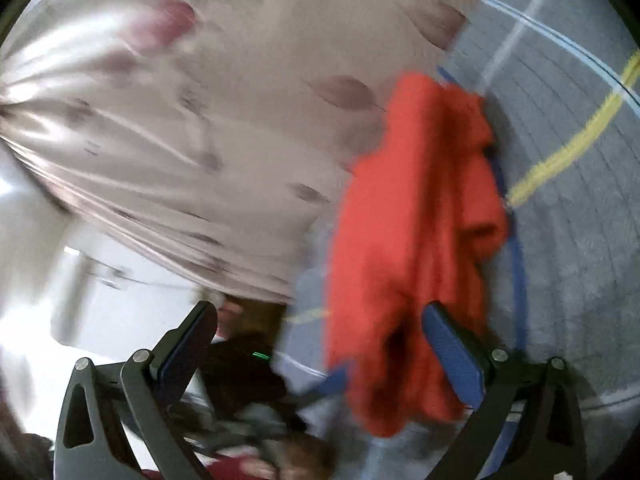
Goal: Fold small clothes
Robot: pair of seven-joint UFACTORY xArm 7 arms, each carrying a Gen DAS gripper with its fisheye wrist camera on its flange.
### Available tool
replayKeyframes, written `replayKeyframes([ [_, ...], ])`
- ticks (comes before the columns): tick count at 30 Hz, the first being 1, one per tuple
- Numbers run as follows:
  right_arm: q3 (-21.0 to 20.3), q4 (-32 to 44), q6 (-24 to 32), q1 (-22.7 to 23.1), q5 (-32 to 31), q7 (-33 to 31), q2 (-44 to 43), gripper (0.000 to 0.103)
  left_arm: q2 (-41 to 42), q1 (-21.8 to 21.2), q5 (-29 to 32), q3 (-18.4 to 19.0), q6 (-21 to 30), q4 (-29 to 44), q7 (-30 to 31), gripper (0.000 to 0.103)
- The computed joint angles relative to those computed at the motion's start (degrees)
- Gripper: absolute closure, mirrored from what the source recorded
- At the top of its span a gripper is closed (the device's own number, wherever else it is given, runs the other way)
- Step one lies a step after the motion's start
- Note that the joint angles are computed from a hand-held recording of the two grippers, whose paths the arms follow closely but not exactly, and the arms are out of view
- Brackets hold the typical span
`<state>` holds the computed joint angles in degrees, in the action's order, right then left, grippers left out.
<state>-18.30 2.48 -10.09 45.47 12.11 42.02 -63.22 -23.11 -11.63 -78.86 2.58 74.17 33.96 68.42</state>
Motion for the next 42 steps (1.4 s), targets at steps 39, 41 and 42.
replayKeyframes([
  [39,13.10,10.86,24.65,-17.23,8.54,-14.02,1.23,0.067,0.82,0.14,2.02,-0.19,1.80,0.85,-1.24,0.033],
  [41,16.24,11.85,29.84,-18.00,8.13,-11.80,1.15,0.067,0.59,0.23,2.11,-0.16,1.67,0.81,-1.29,0.033],
  [42,17.14,11.62,31.13,-17.84,8.50,-10.79,0.68,0.067,0.30,0.33,2.34,-0.18,1.42,0.70,-1.35,0.033],
])
